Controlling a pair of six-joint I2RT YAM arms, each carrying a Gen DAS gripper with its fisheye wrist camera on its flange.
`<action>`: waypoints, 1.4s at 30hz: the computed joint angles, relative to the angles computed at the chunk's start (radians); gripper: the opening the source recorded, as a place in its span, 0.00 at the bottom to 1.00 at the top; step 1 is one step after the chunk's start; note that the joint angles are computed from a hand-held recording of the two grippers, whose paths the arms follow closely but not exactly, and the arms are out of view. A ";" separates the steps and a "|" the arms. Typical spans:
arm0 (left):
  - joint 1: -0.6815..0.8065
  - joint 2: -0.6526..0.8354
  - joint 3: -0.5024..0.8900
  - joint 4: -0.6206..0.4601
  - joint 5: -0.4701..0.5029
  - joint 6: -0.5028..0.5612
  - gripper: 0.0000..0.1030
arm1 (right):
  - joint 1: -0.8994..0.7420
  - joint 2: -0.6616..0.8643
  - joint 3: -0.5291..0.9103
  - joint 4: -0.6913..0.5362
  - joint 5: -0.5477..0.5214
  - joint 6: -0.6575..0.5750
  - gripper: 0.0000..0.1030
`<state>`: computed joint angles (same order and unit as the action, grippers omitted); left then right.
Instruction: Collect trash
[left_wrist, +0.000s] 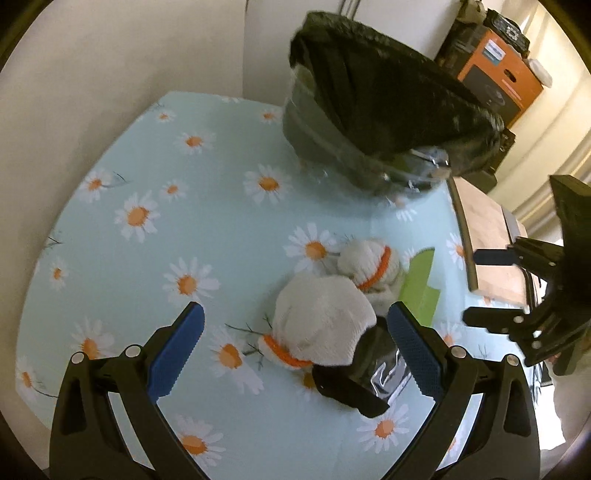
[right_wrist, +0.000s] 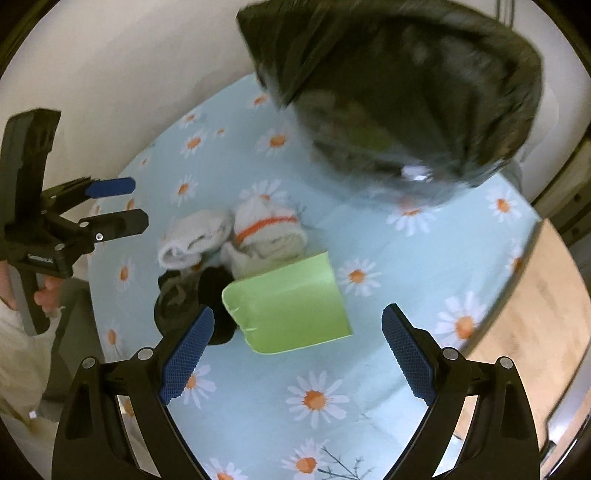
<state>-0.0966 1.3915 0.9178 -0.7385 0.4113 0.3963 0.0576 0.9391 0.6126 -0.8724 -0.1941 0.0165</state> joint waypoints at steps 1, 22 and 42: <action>-0.001 0.008 -0.004 -0.002 0.008 0.009 0.94 | 0.014 0.011 -0.008 0.011 0.002 0.006 0.85; -0.091 0.259 0.036 0.062 -0.017 0.013 0.78 | 0.112 0.278 -0.099 0.263 0.014 0.033 0.83; -0.112 0.116 0.000 -0.063 -0.074 0.085 0.46 | -0.118 0.045 -0.133 -0.007 -0.086 -0.040 0.10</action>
